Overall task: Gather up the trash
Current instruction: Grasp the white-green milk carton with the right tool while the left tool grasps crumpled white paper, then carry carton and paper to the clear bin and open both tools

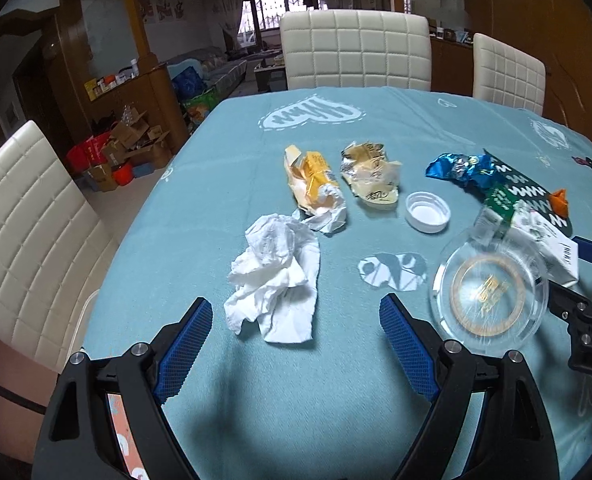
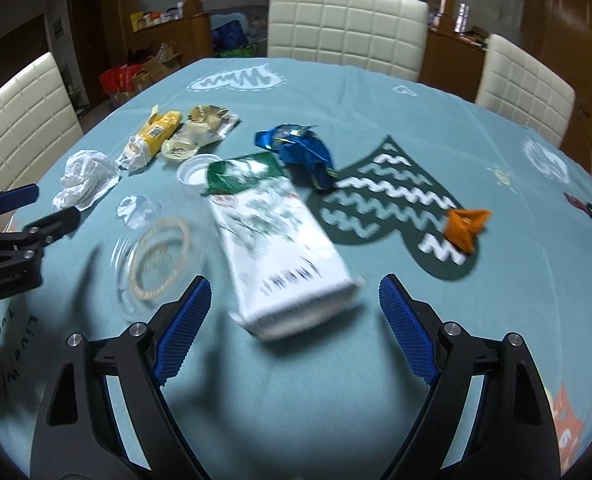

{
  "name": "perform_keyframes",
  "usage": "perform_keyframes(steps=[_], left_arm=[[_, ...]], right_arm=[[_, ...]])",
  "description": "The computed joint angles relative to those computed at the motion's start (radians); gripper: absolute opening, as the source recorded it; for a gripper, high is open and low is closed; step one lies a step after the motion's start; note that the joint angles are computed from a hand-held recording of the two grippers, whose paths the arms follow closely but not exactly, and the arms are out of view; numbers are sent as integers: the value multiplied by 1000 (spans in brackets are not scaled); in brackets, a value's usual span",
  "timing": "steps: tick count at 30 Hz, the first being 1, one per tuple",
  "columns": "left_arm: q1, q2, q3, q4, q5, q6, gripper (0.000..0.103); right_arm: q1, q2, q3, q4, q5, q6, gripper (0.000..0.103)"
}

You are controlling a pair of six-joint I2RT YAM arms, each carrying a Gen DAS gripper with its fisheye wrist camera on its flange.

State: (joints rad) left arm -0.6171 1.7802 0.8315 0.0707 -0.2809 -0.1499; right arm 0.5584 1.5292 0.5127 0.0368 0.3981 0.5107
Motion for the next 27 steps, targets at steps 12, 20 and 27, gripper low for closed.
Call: perform_keyframes(steps=[12, 20, 27], left_arm=[[91, 86, 54, 7, 139, -12, 71], [123, 28, 15, -1, 219, -40, 14], [114, -85, -86, 26, 201, -17, 14]], right_arm=[[4, 126, 96, 9, -32, -11, 57], [38, 83, 92, -35, -3, 16, 55], [117, 36, 107, -96, 50, 39, 55]])
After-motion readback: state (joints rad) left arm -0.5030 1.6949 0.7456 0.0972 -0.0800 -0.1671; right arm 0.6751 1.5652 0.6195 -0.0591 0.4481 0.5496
